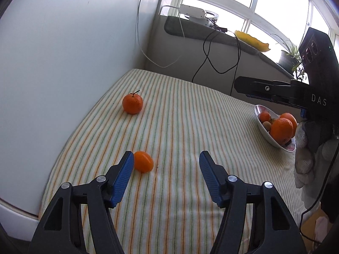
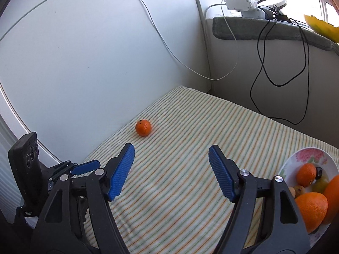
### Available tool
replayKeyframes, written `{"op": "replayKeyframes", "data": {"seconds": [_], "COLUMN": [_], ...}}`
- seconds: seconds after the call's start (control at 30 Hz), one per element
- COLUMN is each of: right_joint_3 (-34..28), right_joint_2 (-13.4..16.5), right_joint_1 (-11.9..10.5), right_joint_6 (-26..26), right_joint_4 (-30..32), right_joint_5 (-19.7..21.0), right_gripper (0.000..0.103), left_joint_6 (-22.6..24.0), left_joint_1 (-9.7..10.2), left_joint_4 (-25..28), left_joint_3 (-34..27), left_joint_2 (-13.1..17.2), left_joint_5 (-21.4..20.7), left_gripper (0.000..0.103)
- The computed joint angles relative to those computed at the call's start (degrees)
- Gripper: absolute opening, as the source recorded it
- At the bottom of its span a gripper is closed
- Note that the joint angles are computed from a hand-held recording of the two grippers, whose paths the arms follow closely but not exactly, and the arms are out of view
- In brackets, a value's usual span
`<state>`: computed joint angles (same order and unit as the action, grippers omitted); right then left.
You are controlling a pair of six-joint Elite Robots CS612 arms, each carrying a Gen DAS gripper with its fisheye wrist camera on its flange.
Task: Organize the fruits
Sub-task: 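Grasp a small tangerine with the left tool while the right tool grasps another tangerine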
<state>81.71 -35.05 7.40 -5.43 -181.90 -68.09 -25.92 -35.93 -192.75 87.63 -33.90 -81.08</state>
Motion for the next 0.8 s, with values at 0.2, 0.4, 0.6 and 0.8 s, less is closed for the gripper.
{"op": "replayKeyframes", "data": {"seconds": [0.2, 0.4, 0.6, 0.8], "right_joint_3": [-4.6, -10.22, -16.33, -21.99], "right_joint_2": [2.36, 5.34, 8.52, 11.51], "right_joint_1": [1.18, 2.34, 3.67, 4.54], "right_joint_6": [-1.43, -3.67, -5.89, -7.12], "right_joint_4": [4.09, 10.35, 17.15, 22.53], "right_joint_5": [0.91, 2.13, 1.71, 0.74], "right_gripper": [0.072, 0.064, 0.058, 0.052], "left_joint_6": [-0.29, -0.23, -0.39, -0.13], "left_joint_1": [0.72, 1.16, 1.68, 2.1], "left_joint_4": [0.73, 1.38, 2.43, 2.94], "left_joint_3": [-0.64, -1.18, -2.12, -2.79], "left_joint_2": [0.74, 1.26, 1.84, 2.2], "left_joint_5": [-1.2, -1.98, -3.44, -4.43], "left_gripper": [0.055, 0.05, 0.045, 0.042]}}
